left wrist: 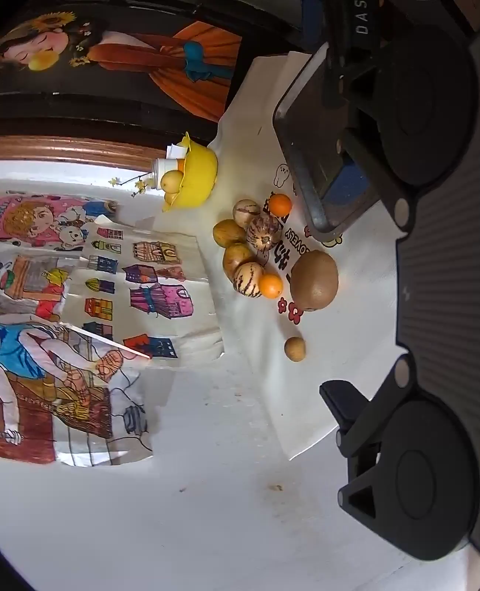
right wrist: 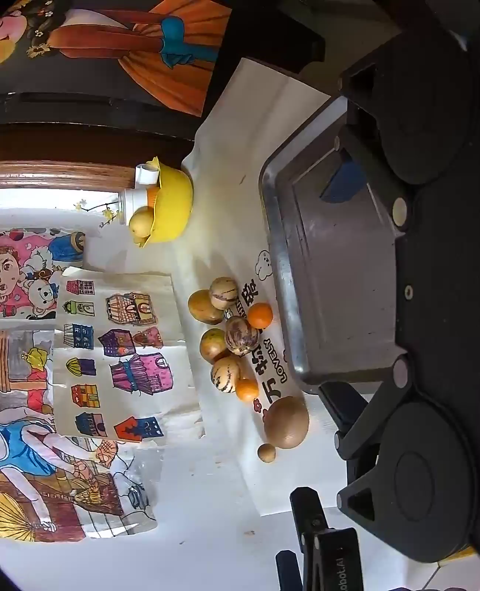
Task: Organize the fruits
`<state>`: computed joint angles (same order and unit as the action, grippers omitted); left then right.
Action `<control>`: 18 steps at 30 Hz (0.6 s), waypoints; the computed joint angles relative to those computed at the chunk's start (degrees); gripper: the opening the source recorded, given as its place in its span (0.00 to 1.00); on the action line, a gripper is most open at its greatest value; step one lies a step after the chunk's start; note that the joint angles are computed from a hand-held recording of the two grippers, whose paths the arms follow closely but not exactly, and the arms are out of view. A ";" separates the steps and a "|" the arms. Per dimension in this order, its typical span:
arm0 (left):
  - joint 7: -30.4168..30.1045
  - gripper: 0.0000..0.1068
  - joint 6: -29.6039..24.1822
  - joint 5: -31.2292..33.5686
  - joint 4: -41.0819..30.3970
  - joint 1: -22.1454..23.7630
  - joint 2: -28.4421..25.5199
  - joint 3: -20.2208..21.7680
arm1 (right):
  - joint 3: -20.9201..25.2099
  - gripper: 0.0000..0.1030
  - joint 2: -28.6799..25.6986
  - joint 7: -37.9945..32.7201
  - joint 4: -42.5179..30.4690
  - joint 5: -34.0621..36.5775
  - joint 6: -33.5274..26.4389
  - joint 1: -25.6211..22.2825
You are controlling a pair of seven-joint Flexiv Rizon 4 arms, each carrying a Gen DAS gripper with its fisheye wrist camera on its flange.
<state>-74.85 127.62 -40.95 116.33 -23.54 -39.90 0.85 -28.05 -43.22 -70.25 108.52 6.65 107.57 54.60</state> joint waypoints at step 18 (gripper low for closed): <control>-2.91 0.96 -2.59 2.80 -0.29 1.06 0.14 -0.01 | 2.21 1.00 0.36 -0.78 -0.50 -0.45 0.07 -1.43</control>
